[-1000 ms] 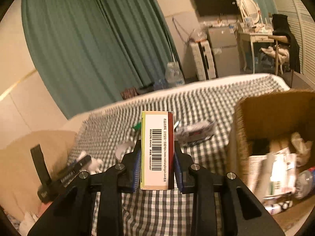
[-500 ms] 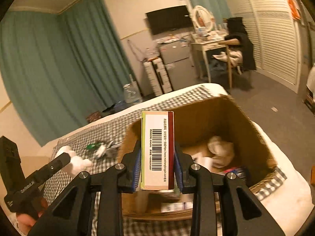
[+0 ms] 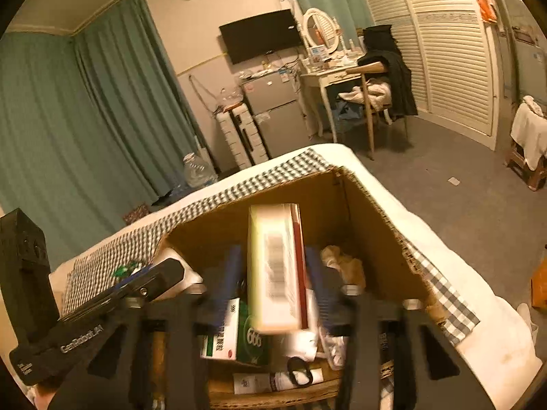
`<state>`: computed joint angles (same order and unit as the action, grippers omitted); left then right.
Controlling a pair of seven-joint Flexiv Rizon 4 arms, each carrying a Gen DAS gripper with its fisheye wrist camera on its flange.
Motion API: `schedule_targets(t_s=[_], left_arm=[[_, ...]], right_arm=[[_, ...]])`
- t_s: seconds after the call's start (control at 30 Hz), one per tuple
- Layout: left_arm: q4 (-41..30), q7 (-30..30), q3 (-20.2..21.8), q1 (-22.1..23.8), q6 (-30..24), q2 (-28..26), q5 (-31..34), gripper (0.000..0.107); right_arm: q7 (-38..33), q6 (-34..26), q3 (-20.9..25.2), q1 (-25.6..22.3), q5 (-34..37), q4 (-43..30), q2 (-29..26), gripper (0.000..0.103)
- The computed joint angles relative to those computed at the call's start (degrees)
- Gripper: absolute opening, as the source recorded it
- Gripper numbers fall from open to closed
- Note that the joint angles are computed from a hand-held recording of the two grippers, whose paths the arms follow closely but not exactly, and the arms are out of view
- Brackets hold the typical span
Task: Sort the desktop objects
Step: 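Carry white cup and medicine box into the cardboard box and release both, then move both tools back over the tape roll and tissue pack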
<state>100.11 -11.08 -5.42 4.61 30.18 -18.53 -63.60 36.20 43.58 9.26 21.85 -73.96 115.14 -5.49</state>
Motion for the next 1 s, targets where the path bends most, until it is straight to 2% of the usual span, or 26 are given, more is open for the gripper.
schedule_targets(t_s=[0.33,0.4,0.5,0.67,0.77,0.87,1.0], left_arm=[[-1.71,4.46,1.58,3.01,1.34,1.09,-3.76,0.093],[-2.22,5.94,2.2,4.33,2.39,0.78,-4.53,0.097],[-3.69,7.93,2.83,6.11,7.4,-0.89,-5.62,0.1],[-7.43,5.4,3.53,10.21,14.96,-5.99,-2.89,0.1],[-9.87,2.52,3.23,13.06,17.24,-9.59,0.13,0.1],[-11.86,-0.29,2.59,15.26,19.77,-13.13,2.7,0.1],[-13.43,-3.75,0.83,17.49,22.63,-17.18,4.9,0.1]], right_arm=[[-0.71,-1.39,0.78,1.63,0.44,-1.57,-0.05,0.06],[-1.19,-1.51,0.96,2.31,0.06,-2.57,-0.52,0.06],[-2.43,-0.74,0.87,3.36,-0.63,-4.51,-1.86,0.06],[-6.82,2.02,-0.54,6.16,-1.55,-10.67,-7.23,0.061],[-9.37,5.24,-2.34,8.24,-2.75,-15.55,-12.1,0.076],[-12.38,7.45,-4.35,10.8,-2.91,-20.33,-17.06,0.08],[-16.59,10.38,-6.97,13.66,0.39,-26.72,-23.6,0.087]])
